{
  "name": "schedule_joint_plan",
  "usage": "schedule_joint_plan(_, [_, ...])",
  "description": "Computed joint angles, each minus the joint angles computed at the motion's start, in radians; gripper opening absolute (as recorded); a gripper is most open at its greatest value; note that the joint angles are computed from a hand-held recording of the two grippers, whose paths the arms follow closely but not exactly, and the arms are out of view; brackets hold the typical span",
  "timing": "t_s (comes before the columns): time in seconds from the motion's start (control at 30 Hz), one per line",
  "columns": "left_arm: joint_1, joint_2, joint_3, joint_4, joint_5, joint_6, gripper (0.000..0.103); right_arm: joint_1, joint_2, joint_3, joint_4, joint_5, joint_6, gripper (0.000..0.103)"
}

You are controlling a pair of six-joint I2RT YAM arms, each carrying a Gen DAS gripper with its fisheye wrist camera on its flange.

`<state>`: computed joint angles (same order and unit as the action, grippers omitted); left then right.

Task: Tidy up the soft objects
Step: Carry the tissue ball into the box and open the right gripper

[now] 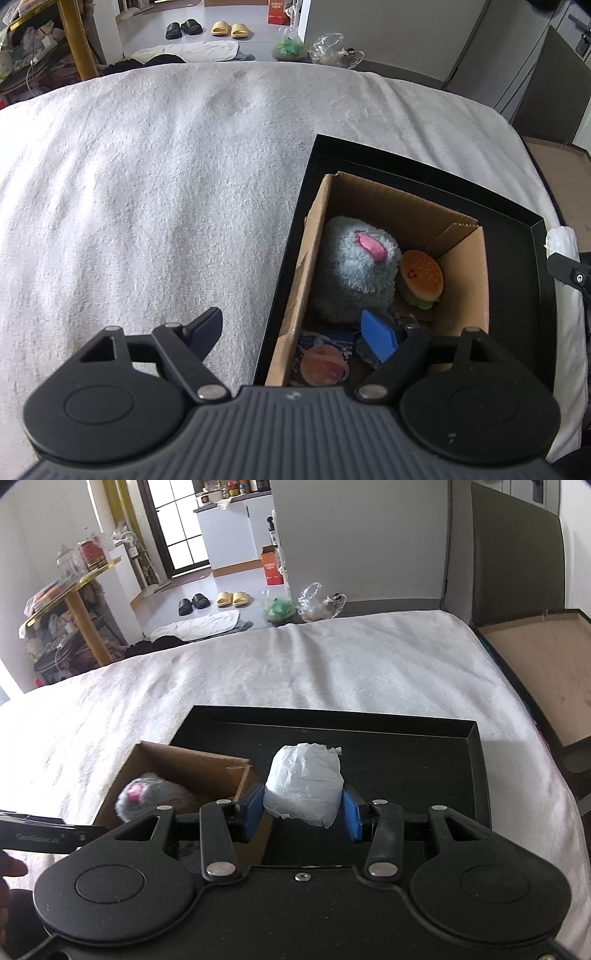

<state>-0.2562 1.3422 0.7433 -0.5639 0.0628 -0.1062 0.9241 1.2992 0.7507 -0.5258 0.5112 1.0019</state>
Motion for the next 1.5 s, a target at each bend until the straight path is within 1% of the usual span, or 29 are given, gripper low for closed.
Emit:
schedule_joint_plan(0.07, [0.021, 0.001, -0.007, 0.008, 0.020, 0.015, 0.081, 0.025, 0.021, 0.033, -0.026, 0.012, 0.017, 0.044])
schedule_joint_plan(0.17, [0.049, 0.014, -0.013, 0.020, 0.051, 0.034, 0.076, 0.051, 0.052, 0.076, -0.054, 0.022, 0.036, 0.044])
schedule_joint_plan(0.23, [0.069, 0.024, -0.015, 0.025, 0.075, 0.049, 0.070, 0.065, 0.070, 0.099, -0.065, 0.022, 0.045, 0.044])
schedule_joint_plan(0.37, [0.099, 0.049, -0.013, 0.032, 0.128, 0.069, 0.060, 0.092, 0.115, 0.158, -0.093, 0.015, 0.060, 0.044])
schedule_joint_plan(0.43, [0.110, 0.065, -0.011, 0.028, 0.155, 0.088, 0.048, 0.107, 0.137, 0.186, -0.108, 0.013, 0.071, 0.044])
schedule_joint_plan(0.47, [0.110, 0.073, -0.009, 0.025, 0.161, 0.097, 0.044, 0.112, 0.148, 0.201, -0.114, 0.008, 0.076, 0.044])
schedule_joint_plan(0.53, [0.120, 0.107, 0.003, 0.006, 0.178, 0.109, 0.021, 0.121, 0.169, 0.222, -0.120, 0.005, 0.080, 0.044])
schedule_joint_plan(0.6, [0.132, 0.127, 0.008, -0.001, 0.192, 0.110, 0.014, 0.130, 0.192, 0.241, -0.126, 0.002, 0.085, 0.044])
schedule_joint_plan(0.87, [0.164, 0.147, 0.022, -0.013, 0.228, 0.137, 0.014, 0.149, 0.269, 0.312, -0.147, -0.009, 0.094, 0.044])
schedule_joint_plan(1.07, [0.183, 0.146, 0.024, -0.024, 0.250, 0.155, 0.014, 0.153, 0.323, 0.369, -0.161, -0.021, 0.078, 0.044])
schedule_joint_plan(1.2, [0.185, 0.150, 0.029, -0.028, 0.255, 0.160, 0.014, 0.148, 0.353, 0.400, -0.160, -0.046, 0.057, 0.047])
schedule_joint_plan(1.27, [0.186, 0.154, 0.032, -0.030, 0.256, 0.161, 0.014, 0.153, 0.373, 0.421, -0.183, -0.037, 0.067, 0.048])
schedule_joint_plan(1.5, [0.176, 0.153, 0.035, -0.034, 0.243, 0.159, 0.014, 0.163, 0.349, 0.401, -0.205, -0.027, 0.115, 0.048])
